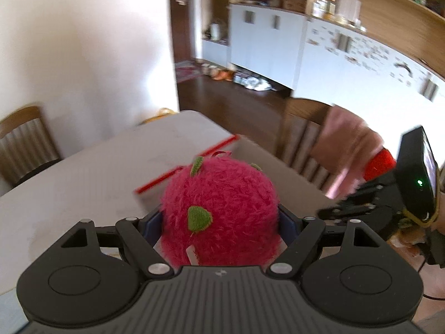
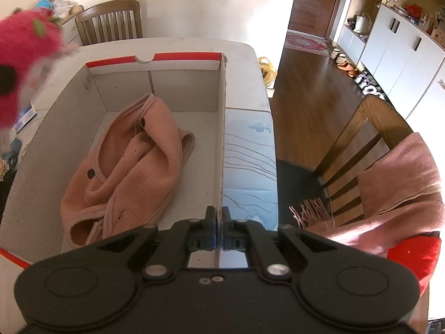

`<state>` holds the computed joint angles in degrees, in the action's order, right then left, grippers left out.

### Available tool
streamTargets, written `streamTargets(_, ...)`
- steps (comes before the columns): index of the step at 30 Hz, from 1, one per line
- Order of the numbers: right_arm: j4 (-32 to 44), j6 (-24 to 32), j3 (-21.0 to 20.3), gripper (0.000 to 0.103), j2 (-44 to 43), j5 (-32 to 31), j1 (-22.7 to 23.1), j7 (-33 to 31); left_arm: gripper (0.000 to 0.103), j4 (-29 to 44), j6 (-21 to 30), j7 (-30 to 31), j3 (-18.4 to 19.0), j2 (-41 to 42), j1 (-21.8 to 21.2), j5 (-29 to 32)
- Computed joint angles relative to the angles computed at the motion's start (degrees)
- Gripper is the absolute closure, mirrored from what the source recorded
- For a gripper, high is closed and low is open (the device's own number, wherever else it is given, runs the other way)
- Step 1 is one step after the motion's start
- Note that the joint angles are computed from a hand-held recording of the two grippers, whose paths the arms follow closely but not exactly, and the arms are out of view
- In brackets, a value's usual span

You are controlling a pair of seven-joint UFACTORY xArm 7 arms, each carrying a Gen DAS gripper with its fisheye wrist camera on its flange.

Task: Organize objects
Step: 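Carry the pink fuzzy ball with the left tool over the red box, then lower the ball onto the garment and open the left tool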

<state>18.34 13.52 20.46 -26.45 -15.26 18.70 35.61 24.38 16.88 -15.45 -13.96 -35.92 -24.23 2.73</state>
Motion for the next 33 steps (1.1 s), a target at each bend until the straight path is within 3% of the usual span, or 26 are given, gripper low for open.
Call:
streamTargets(6, -0.50, -0.21, -1.73, 0.101, -0.34, 1.47, 1.50, -1.79, 0.022, 4.49, -2.94, -0.52, -1.47, 10.88, -1.17, -0.09)
streamTargets(9, -0.68, -0.26, -1.93, 0.100, -0.50, 1.97, 1.78, -2.39, 0.022, 6.89, -3.43, -2.00, -2.94, 16.26, 0.44, 1.90)
streamTargets(17, -1.20, -0.40, -3.32, 0.100, -1.17, 4.04, 3.04, -4.76, 0.021, 7.88, -3.41, -1.06, -2.92, 23.41, -0.63, 5.52)
streamTargets(26, -1.24, -0.25, -3.10, 0.100, -1.38, 4.99, 3.02, -5.62, 0.016, 6.92, -3.24, -2.90, -2.89, 25.18, -0.83, 9.63)
streamTargets(33, -1.32, -0.07, -3.09, 0.100, -1.57, 5.40, 3.05, -5.76, 0.013, 5.50, -4.53, -0.56, -1.31, 24.10, -2.66, 5.96)
